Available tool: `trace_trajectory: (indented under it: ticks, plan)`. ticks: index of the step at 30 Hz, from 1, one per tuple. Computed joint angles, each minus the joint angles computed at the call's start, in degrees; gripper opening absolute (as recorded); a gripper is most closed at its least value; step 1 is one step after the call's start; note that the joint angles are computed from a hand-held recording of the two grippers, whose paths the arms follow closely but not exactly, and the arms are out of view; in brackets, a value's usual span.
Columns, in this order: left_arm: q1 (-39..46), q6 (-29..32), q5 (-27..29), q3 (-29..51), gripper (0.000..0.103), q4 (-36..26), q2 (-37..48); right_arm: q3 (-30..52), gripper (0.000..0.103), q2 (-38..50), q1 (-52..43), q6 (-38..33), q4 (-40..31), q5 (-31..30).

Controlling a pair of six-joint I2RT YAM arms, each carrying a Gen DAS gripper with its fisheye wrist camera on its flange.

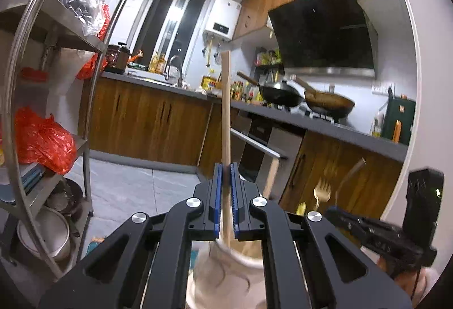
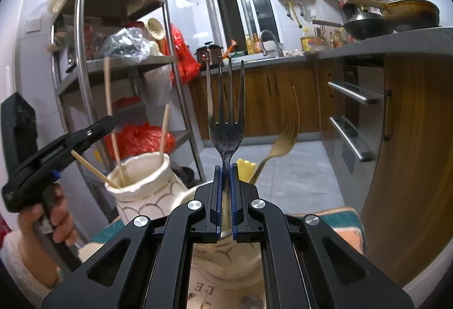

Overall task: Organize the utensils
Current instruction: 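Drop the chopstick in the large pot with left tool while right drops silver fork in small cup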

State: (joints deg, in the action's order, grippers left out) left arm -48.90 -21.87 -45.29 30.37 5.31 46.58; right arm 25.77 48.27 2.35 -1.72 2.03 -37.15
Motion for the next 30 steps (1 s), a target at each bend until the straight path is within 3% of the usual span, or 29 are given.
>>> trace_trajectory:
  ticks: [8, 27, 30]
  plan:
    - [-4.01, -3.93, -2.21, 1.28, 0.006, -9.81, -1.69, -0.4, 0.006, 0.86, 1.14, -0.96, -1.42, 2.6]
    - [-6.69, -5.62, -6.14, 2.41, 0.008, -12.83, -0.41, -0.71, 0.006, 2.37, 1.82, -1.58, -1.7, 4.73]
    - [-8.23, -6.85, -8.17, 2.06, 0.024, -13.53, -0.97, -0.74, 0.012, 2.19, 1.63, -1.4, -1.75, 4.62]
